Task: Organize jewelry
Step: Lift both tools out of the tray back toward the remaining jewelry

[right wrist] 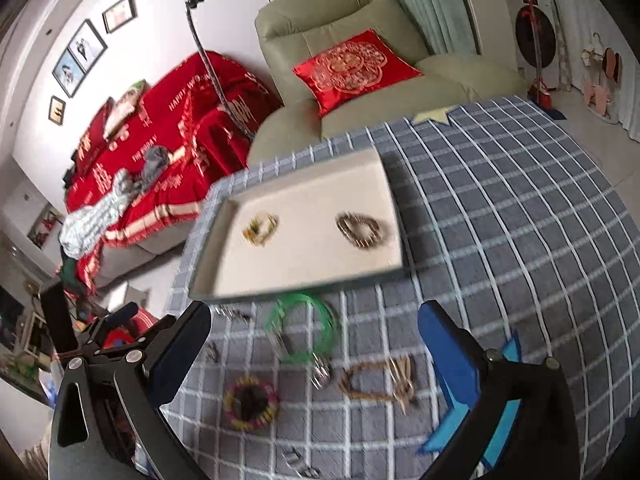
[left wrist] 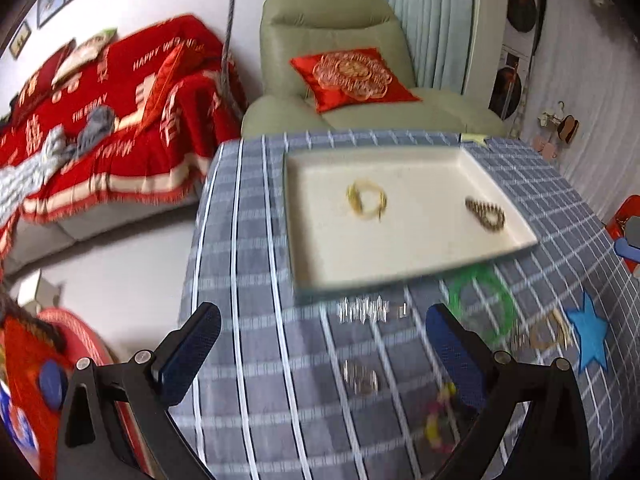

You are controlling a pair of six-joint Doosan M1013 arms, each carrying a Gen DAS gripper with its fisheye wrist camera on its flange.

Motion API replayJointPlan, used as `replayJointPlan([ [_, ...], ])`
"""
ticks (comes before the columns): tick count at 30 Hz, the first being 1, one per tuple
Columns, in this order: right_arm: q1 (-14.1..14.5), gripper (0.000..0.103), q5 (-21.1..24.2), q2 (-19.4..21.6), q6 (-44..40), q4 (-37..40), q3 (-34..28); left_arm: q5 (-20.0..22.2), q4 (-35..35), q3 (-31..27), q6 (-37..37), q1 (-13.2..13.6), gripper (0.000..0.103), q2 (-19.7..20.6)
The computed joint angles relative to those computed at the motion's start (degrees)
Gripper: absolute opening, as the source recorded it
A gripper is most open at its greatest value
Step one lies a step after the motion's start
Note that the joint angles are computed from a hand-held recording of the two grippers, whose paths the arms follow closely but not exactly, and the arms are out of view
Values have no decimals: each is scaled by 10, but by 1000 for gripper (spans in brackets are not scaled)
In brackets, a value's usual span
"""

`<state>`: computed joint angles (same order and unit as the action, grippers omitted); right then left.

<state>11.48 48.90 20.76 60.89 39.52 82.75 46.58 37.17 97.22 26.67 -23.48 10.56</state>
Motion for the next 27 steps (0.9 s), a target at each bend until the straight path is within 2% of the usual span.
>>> replayJointPlan([
  [11, -4, 103, 0, -15, 79, -130, 63, 22, -31, 45, -42, -30, 103, -6],
  [17, 4, 103, -14, -16, 107, -191, 75, 21, -67, 48, -52, -19, 103, -5],
  [27, 18, 103, -18, -8, 132, -249, 72, 32, -78, 34, -54, -13, 103, 11],
])
